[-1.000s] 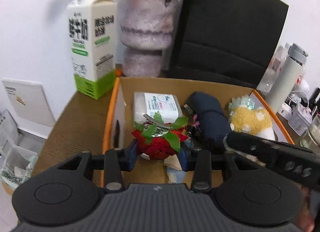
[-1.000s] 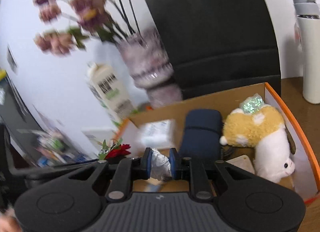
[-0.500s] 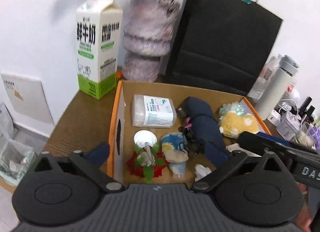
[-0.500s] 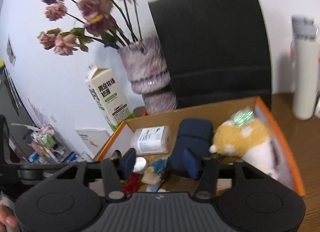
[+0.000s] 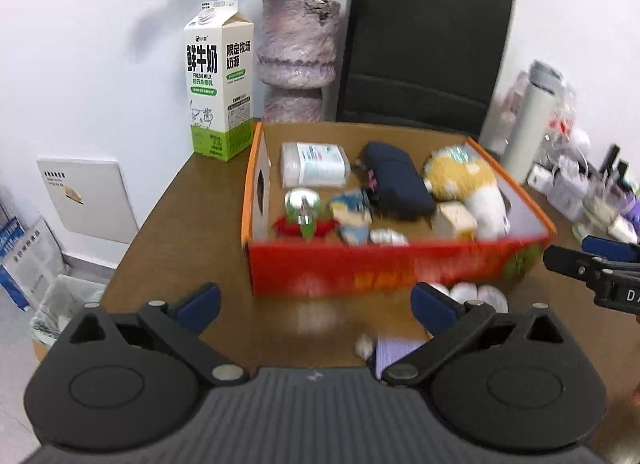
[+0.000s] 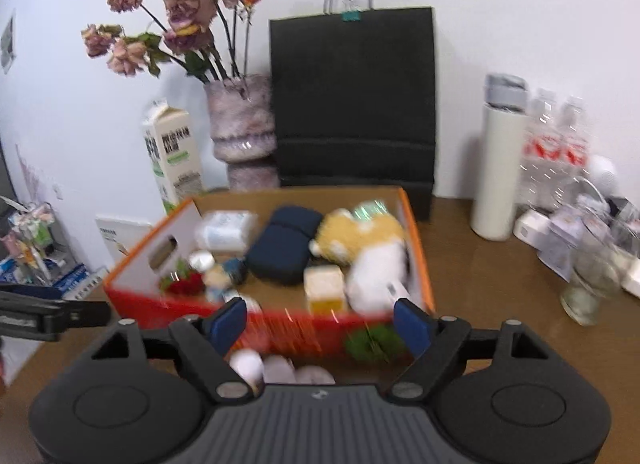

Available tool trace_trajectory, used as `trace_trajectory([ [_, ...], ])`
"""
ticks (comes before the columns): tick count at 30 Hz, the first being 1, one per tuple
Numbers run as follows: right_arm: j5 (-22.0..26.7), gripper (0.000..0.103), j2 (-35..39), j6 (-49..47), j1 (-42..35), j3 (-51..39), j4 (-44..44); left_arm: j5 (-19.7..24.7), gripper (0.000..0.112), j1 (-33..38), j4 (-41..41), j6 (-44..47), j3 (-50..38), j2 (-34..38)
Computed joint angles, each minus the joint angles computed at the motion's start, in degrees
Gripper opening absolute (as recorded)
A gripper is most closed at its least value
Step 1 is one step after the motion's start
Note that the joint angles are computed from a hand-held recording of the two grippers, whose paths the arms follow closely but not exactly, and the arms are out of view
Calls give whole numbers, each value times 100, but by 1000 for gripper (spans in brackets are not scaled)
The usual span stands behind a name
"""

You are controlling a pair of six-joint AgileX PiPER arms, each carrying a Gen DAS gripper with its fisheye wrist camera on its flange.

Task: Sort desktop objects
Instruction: 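Move the left tool to the purple pouch and the right tool to the black cable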

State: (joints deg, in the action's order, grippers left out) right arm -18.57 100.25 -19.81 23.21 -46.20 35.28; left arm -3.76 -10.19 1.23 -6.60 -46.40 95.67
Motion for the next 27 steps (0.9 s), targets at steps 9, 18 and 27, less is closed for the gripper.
trace_trajectory([
  [9,-1556,82,-202,1088,972,1981,-1049,-2092,103,-1128,-1762,1020,2186,-329],
  [18,-3447,83,55,3667,514,3176,-2561,-2476,103,-2052,-2619,1742,1778,431],
  [27,-3974,82,446,4140,243,3251,-2659,-1752,80,-2086,-3448,2607,602,1167],
])
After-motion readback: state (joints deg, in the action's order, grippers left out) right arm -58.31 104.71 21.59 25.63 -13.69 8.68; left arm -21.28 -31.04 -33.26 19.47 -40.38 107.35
